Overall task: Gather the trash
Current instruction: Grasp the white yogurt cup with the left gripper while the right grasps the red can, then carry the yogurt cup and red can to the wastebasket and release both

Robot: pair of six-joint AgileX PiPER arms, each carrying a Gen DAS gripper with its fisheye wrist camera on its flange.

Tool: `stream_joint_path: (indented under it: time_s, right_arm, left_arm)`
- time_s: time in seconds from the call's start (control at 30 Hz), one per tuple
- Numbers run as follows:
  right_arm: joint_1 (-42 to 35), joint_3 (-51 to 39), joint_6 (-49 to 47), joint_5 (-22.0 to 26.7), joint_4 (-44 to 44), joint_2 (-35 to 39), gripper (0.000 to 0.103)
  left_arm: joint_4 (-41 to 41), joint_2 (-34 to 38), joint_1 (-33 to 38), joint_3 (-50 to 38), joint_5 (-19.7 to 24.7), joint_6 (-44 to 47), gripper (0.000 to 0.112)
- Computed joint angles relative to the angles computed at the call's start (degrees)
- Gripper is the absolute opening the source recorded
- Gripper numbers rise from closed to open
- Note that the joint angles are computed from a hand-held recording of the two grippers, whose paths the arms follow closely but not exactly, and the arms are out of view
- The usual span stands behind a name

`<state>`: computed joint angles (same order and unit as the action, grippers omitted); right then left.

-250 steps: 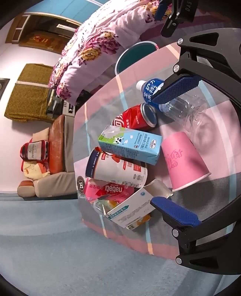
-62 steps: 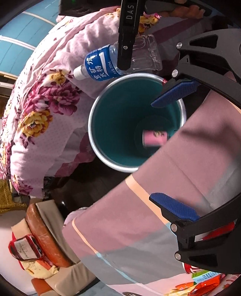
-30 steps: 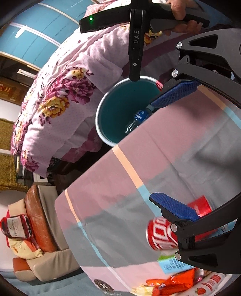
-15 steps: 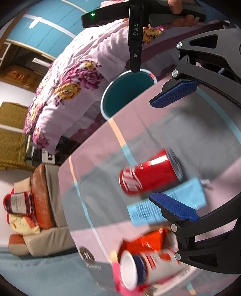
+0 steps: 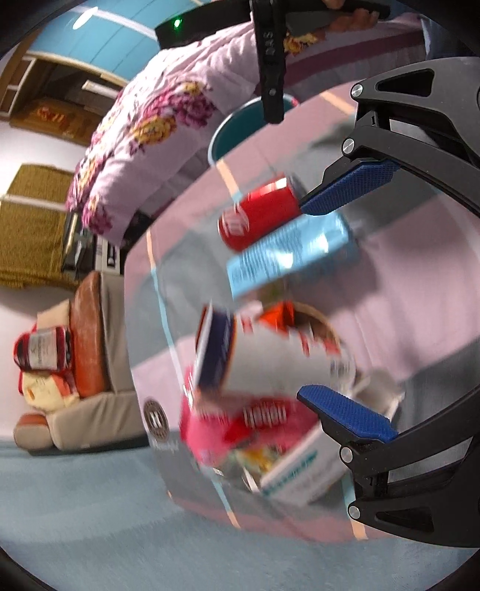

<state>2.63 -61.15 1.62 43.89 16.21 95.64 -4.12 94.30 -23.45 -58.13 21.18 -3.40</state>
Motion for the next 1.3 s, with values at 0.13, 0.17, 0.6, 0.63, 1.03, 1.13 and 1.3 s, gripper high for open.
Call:
stream_joint_path:
  time_s: [0.13,0.17,0.6,0.63,1.03,1.13,1.3]
  right_arm:
    - [3.2,-3.5,2.5,0.6,-1.4,2.8,0.076]
    - [3.8,-4.4,2.9,0.8,-1.6,3.7,0.076]
    - [7.9,-17.5,0.7,3.2,1.0,15.5,0.061]
    - [7.9,-18.4,0.1,3.5,1.7,16.4,0.061]
    - [7.6,-22.1,-5.4,5.4,9.2,22.9,0.061]
    - [8.2,-19.8,-6.1,3.2,9.1,21.0,0.055]
    - [7.4,-16.2,-7.0,1.2,9.2,16.4,0.055]
  left_arm:
    - [-6.8,1.4,4.5,-0.3,-0.3,7.0,0.093]
    - [-7.2,1.9,5.3,-0.6,-0.3,7.3,0.093]
    - [-5.4,6.8,5.6,-4.6,-1.8,7.4,0.053]
    - [-5.6,7.2,5.6,-4.8,-1.8,7.6,0.054]
    - [-11.0,11.6,5.6,-8.0,-0.5,12.5,0.048]
    - [-8.8,10.6,5.1,-7.1,-1.0,9.8,0.048]
    - [-7.3,7.5,4.6,-6.1,-0.5,7.6,0.048]
